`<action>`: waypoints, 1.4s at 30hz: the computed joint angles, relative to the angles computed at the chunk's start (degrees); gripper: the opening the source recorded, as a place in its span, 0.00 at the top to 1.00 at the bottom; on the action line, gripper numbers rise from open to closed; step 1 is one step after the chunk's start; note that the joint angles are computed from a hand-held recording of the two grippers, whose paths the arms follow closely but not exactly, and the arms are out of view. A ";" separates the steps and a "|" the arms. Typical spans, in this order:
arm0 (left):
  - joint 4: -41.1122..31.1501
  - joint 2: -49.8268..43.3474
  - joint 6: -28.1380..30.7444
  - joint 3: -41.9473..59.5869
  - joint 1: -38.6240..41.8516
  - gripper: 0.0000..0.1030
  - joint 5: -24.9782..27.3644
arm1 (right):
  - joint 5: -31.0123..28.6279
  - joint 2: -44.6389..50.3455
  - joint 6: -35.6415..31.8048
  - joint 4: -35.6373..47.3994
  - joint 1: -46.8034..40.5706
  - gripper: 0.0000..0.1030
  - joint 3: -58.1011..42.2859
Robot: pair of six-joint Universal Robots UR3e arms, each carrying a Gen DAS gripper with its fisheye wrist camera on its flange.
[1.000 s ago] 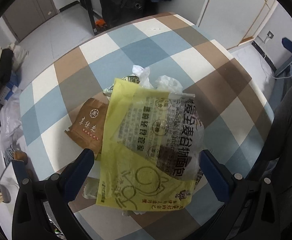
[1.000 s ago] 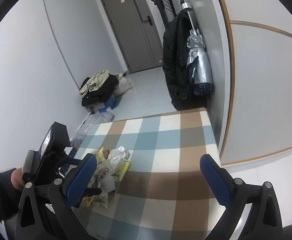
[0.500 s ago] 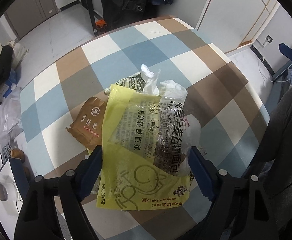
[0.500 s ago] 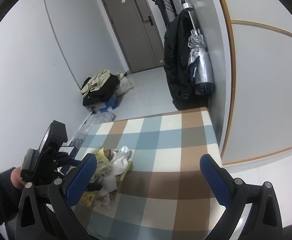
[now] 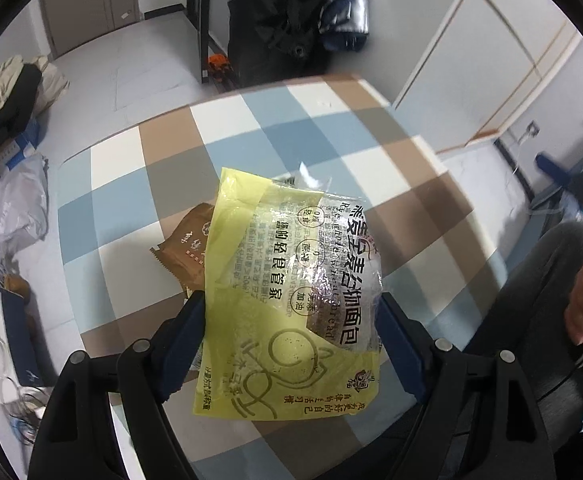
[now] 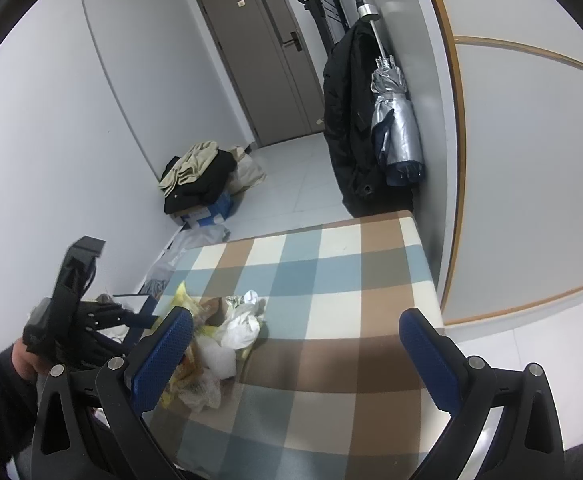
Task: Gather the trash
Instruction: 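Lift the yellow bag with the left gripper while the right gripper approaches the pile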
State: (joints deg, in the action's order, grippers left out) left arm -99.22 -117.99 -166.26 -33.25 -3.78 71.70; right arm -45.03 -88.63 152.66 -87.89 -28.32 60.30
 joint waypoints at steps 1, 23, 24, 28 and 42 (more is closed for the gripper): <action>0.55 0.73 -0.37 -0.89 0.57 0.22 -1.06 | -0.11 -0.08 0.00 0.06 0.02 0.00 0.05; 31.74 17.67 -17.73 -27.90 12.83 0.22 -16.40 | -4.96 -0.30 1.41 1.71 5.76 0.00 -0.15; 32.67 17.75 -18.46 -28.35 13.20 0.22 -16.48 | -5.34 -0.20 1.36 1.64 6.29 0.00 -0.25; 36.31 18.57 -20.68 -30.40 14.02 0.22 -16.07 | -7.01 -0.64 0.55 0.97 9.55 0.01 0.28; 39.25 22.42 -24.97 -35.07 17.48 0.22 -16.14 | -9.99 2.38 4.65 5.85 22.08 0.16 -1.48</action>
